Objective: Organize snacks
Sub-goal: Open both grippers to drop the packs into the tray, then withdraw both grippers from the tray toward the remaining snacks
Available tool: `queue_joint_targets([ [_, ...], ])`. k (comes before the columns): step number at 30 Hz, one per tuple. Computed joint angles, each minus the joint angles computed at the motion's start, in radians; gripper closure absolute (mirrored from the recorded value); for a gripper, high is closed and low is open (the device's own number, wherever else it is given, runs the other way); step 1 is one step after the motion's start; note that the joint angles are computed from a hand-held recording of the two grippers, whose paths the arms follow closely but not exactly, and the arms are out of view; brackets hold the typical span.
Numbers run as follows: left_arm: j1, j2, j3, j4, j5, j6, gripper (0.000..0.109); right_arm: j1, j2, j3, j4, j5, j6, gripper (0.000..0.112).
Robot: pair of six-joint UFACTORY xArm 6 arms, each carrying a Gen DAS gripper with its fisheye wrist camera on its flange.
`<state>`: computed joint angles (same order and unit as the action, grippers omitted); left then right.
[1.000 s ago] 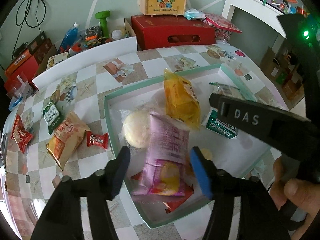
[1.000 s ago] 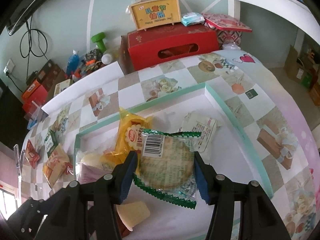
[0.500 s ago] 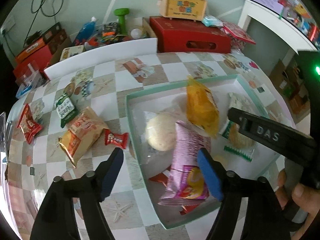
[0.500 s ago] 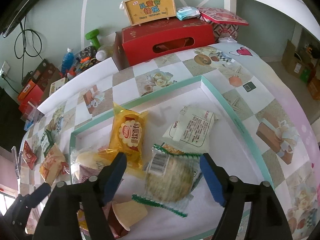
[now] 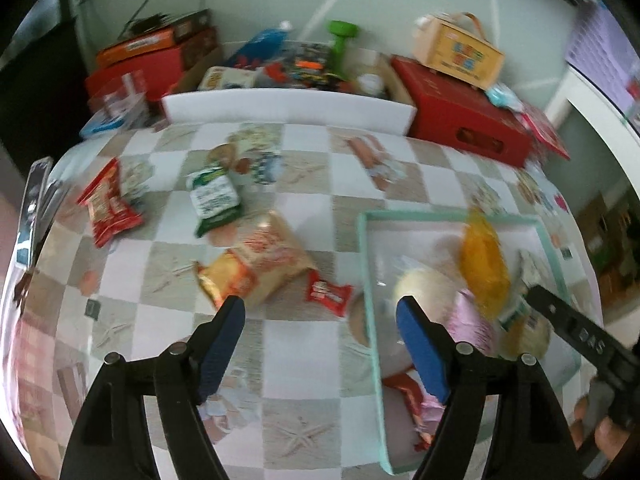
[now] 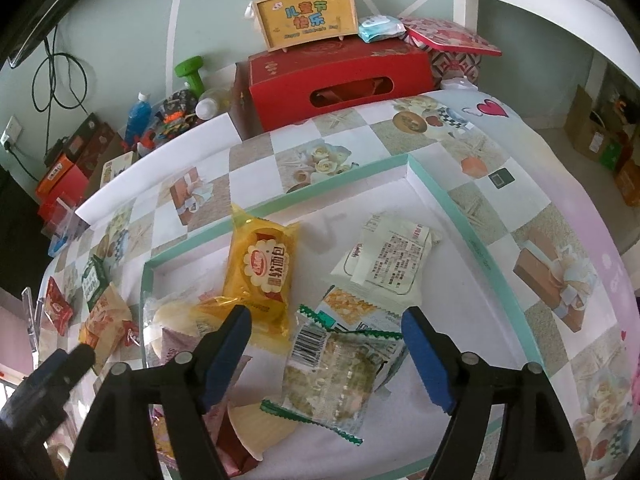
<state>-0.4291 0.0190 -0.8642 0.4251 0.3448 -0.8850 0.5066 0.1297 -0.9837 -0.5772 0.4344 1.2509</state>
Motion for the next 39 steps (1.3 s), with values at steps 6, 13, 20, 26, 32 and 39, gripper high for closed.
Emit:
queue_joint_targets([
  [6,0.036,-0.011,0.017,0.016,0.007,-0.052,0.025,0.017,0.007,-0.021,-0.029,0.018,0.01,0.032],
  [13,0.039,-0.005,0.012,0.092,0.022,-0.123,0.008,0.032,0.02,-0.042,-0.057,0.027,0.008,0.024],
  [20,0.035,0.005,0.003,0.113,0.035,-0.13,0.006,0.03,0.021,-0.039,-0.091,0.011,0.029,0.009],
  [26,0.036,0.009,0.001,0.105,0.042,-0.121,0.006,0.034,0.025,-0.045,-0.1,0.021,0.028,0.009],
  [32,0.041,0.004,0.008,0.106,0.029,-0.11,0.006,0.048,0.033,-0.062,-0.109,0.031,0.016,0.009],
  [39,0.068,-0.025,0.03,0.153,0.028,-0.154,0.006,0.076,0.054,-0.097,-0.118,0.034,-0.004,0.009],
])
